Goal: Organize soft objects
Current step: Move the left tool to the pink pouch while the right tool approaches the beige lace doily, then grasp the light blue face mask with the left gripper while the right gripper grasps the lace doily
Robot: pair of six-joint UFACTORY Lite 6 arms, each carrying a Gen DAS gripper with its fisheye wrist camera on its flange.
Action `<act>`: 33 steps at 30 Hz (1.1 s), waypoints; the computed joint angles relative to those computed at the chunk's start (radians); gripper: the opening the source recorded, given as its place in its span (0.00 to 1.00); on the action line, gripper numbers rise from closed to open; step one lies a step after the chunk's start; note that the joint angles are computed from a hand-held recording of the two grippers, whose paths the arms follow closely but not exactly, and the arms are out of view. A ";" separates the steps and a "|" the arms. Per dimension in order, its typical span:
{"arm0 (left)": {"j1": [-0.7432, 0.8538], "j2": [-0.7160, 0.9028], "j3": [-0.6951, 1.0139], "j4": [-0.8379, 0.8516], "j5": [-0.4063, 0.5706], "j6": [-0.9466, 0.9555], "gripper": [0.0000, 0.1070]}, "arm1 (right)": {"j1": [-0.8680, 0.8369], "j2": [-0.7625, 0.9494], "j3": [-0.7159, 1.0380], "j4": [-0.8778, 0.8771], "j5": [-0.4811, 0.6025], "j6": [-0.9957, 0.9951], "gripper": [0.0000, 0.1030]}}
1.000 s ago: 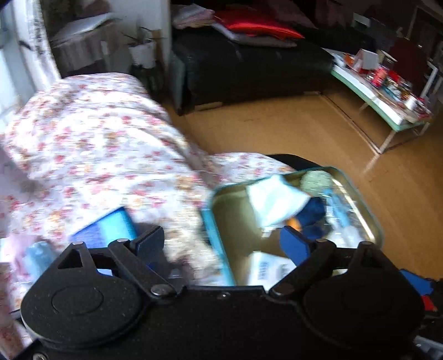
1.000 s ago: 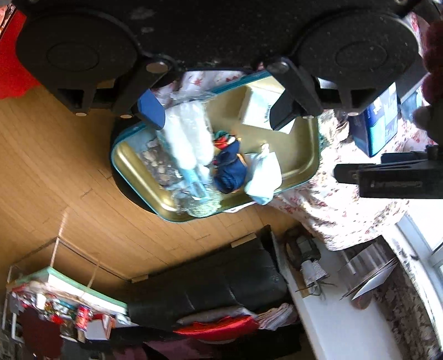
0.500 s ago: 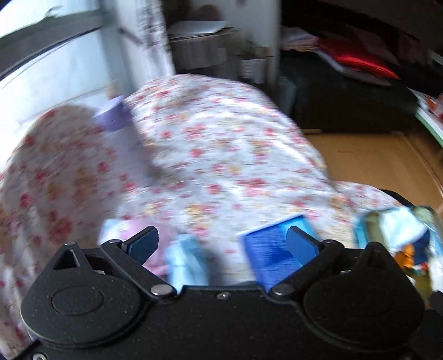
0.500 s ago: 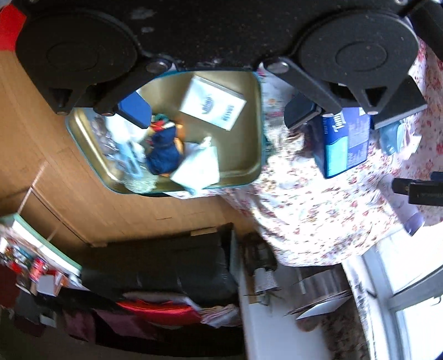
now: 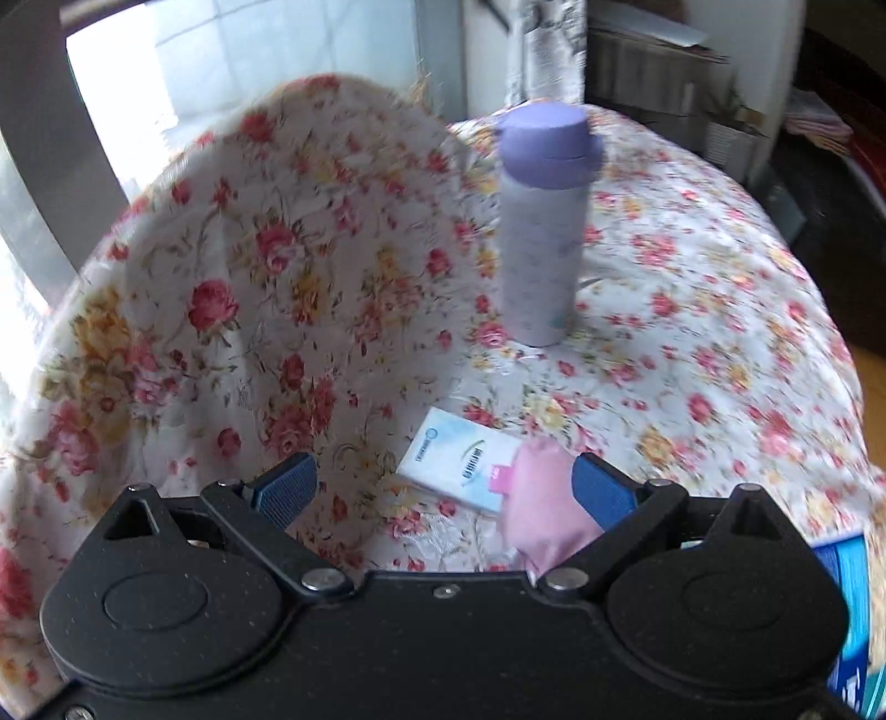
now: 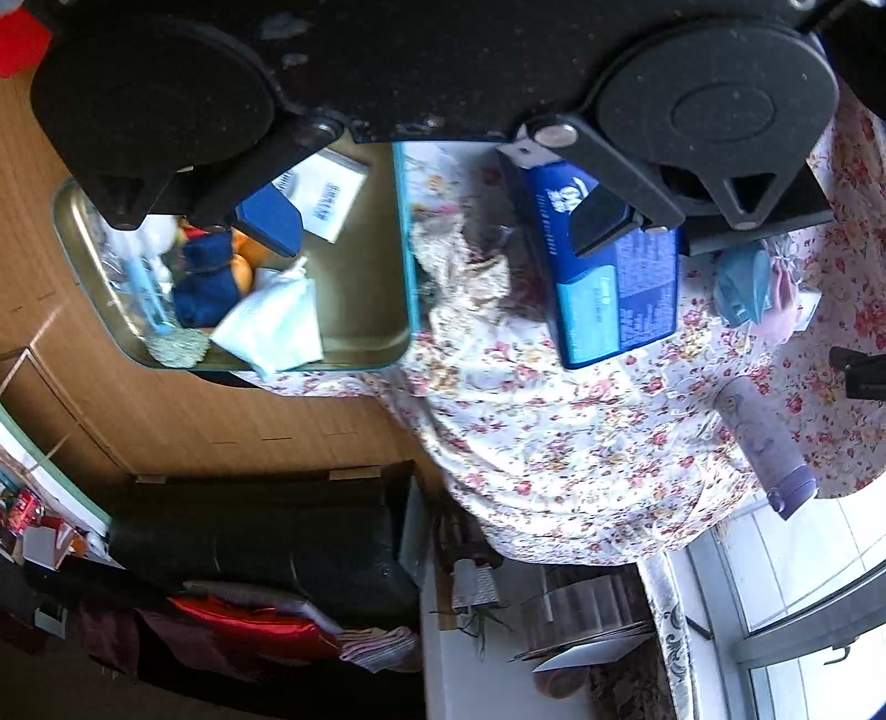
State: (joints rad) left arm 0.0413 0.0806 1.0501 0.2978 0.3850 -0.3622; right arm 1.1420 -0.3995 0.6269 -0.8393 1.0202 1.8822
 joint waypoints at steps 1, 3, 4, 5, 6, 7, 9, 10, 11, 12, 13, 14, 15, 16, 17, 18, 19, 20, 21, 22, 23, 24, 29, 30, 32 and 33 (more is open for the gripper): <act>0.003 0.036 0.024 -0.008 0.000 -0.006 0.90 | -0.009 0.017 0.013 -0.005 -0.014 -0.005 1.00; 0.000 0.091 0.056 0.016 -0.002 -0.059 0.90 | -0.029 0.050 0.033 -0.019 -0.040 -0.008 1.00; 0.002 0.115 0.064 0.034 -0.012 -0.080 0.90 | -0.038 0.064 0.042 -0.029 -0.047 -0.008 1.00; 0.000 0.133 0.068 0.047 -0.021 -0.091 0.90 | -0.049 0.077 0.049 -0.038 -0.052 -0.012 1.00; 0.001 0.148 0.066 0.049 -0.034 -0.091 0.90 | -0.060 0.093 0.058 -0.044 -0.049 -0.021 1.00; 0.005 0.171 0.072 0.040 -0.043 -0.079 0.90 | -0.067 0.111 0.067 -0.050 -0.042 -0.029 1.00; 0.015 0.220 0.094 0.009 -0.047 -0.049 0.90 | -0.083 0.155 0.085 -0.062 -0.012 -0.050 0.99; 0.022 0.243 0.108 -0.019 -0.044 -0.022 0.90 | -0.095 0.180 0.092 -0.068 -0.004 -0.067 0.99; 0.033 0.260 0.118 -0.066 -0.045 0.025 0.90 | -0.113 0.196 0.094 -0.072 -0.006 -0.087 0.97; 0.043 0.269 0.121 -0.117 -0.047 0.072 0.90 | -0.131 0.214 0.097 -0.071 -0.010 -0.111 0.95; 0.048 0.271 0.124 -0.153 -0.048 0.104 0.90 | -0.151 0.225 0.097 -0.068 -0.020 -0.133 0.89; 0.055 0.273 0.124 -0.184 -0.053 0.133 0.90 | -0.176 0.233 0.092 -0.065 -0.042 -0.155 0.84; 0.059 0.276 0.125 -0.205 -0.056 0.152 0.90 | -0.199 0.233 0.084 -0.063 -0.067 -0.171 0.82; 0.064 0.281 0.127 -0.228 -0.059 0.173 0.90 | -0.225 0.234 0.077 -0.062 -0.096 -0.185 0.76; 0.068 0.283 0.128 -0.248 -0.060 0.192 0.90 | -0.249 0.235 0.073 -0.059 -0.129 -0.200 0.72; 0.073 0.288 0.131 -0.270 -0.058 0.212 0.90 | -0.269 0.238 0.068 -0.059 -0.160 -0.208 0.70; 0.078 0.291 0.134 -0.292 -0.056 0.230 0.90 | -0.287 0.238 0.063 -0.062 -0.192 -0.216 0.67; 0.084 0.291 0.135 -0.315 -0.055 0.250 0.90 | -0.308 0.240 0.060 -0.064 -0.227 -0.230 0.65; 0.088 0.293 0.138 -0.331 -0.053 0.262 0.90 | -0.323 0.246 0.060 -0.066 -0.258 -0.242 0.64; 0.091 0.295 0.139 -0.339 -0.054 0.267 0.90 | -0.334 0.253 0.060 -0.071 -0.287 -0.248 0.63; 0.093 0.294 0.138 -0.345 -0.055 0.272 0.90 | -0.347 0.262 0.060 -0.080 -0.318 -0.257 0.63; 0.094 0.294 0.138 -0.346 -0.056 0.272 0.90 | -0.358 0.280 0.067 -0.087 -0.341 -0.269 0.63; 0.083 0.289 0.129 -0.305 -0.072 0.241 0.90 | -0.421 0.380 0.110 -0.094 -0.427 -0.342 0.51; 0.080 0.291 0.129 -0.293 -0.076 0.231 0.90 | -0.441 0.387 0.110 -0.084 -0.456 -0.364 0.51; 0.077 0.293 0.129 -0.285 -0.080 0.224 0.90 | -0.476 0.403 0.113 -0.065 -0.497 -0.397 0.51; 0.076 0.296 0.131 -0.284 -0.081 0.222 0.90 | -0.487 0.415 0.116 -0.066 -0.511 -0.403 0.51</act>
